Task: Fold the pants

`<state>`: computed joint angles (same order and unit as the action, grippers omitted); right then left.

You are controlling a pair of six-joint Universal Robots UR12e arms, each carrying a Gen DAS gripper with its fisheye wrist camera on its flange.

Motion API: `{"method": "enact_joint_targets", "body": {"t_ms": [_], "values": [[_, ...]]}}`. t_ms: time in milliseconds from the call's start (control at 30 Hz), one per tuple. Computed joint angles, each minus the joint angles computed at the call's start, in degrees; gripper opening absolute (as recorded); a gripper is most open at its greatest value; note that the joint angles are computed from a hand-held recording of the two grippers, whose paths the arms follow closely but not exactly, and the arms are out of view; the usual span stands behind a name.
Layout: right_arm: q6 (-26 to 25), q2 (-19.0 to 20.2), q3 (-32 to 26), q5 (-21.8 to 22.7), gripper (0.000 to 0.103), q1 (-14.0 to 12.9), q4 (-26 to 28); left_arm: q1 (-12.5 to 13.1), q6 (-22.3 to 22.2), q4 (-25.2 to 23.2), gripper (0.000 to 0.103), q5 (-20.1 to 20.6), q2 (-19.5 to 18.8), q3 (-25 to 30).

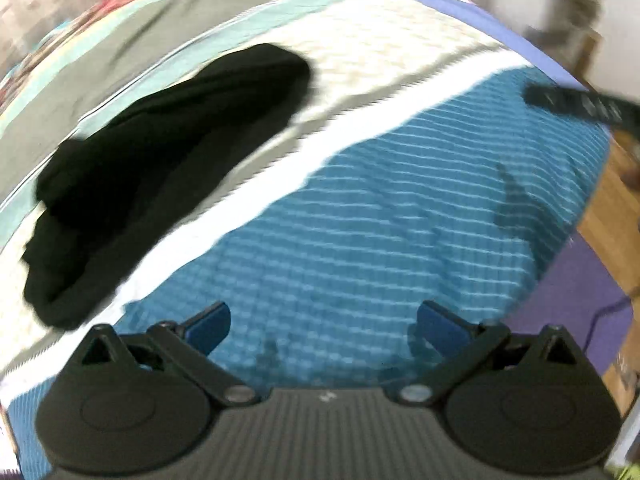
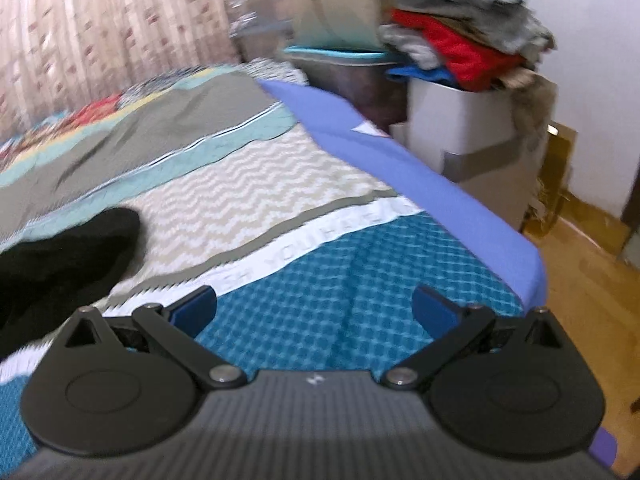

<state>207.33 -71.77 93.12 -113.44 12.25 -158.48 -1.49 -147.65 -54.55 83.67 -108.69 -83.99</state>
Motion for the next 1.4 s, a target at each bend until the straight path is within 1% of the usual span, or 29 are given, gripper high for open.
{"method": "enact_joint_targets", "body": {"t_ms": [100, 167, 367, 433, 500, 633, 800, 1167, 1400], "values": [[-0.62, 0.10, -0.53, 2.74, 0.103, 0.69, 1.25, 1.41, -2.33, 0.64, 0.103, 0.63, 0.29, -0.04], [-1.48, 0.18, -0.84, 5.91, 0.103, 1.09, 2.62, 2.33, -3.11, 1.37, 0.103, 0.70, 0.94, -0.76], [-4.14, 0.69, -1.49, 16.38, 0.103, 2.48, 9.25, 4.19, -5.68, 2.44, 0.103, 0.63, 1.52, -1.35], [-5.86, 0.86, -1.58, 18.10, 0.103, 3.14, 11.16, 4.56, -6.40, 2.45, 0.103, 0.53, 1.60, -1.32], [-6.53, 0.94, -1.48, 19.60, 0.103, 3.59, 12.54, 5.06, -6.41, 2.72, 0.103, 0.19, 1.78, -1.56], [-6.77, 1.19, -1.43, 20.49, 0.103, 4.37, 13.48, 5.18, -6.99, 2.34, 0.103, 0.07, 1.60, -1.42], [-6.47, 1.82, -2.00, 20.13, 0.103, 4.85, 13.40, 5.14, -6.79, 1.95, 0.103, 0.21, 1.64, -1.57], [-6.55, 1.73, -1.85, 21.82, 0.103, 4.47, 13.48, 4.85, -6.80, 1.81, 0.103, 0.76, 1.43, -1.54], [-6.32, 1.83, -1.98, 24.23, 0.103, 4.31, 12.73, 4.82, -7.12, 2.34, 0.103, 1.05, 1.40, -1.67]]}}
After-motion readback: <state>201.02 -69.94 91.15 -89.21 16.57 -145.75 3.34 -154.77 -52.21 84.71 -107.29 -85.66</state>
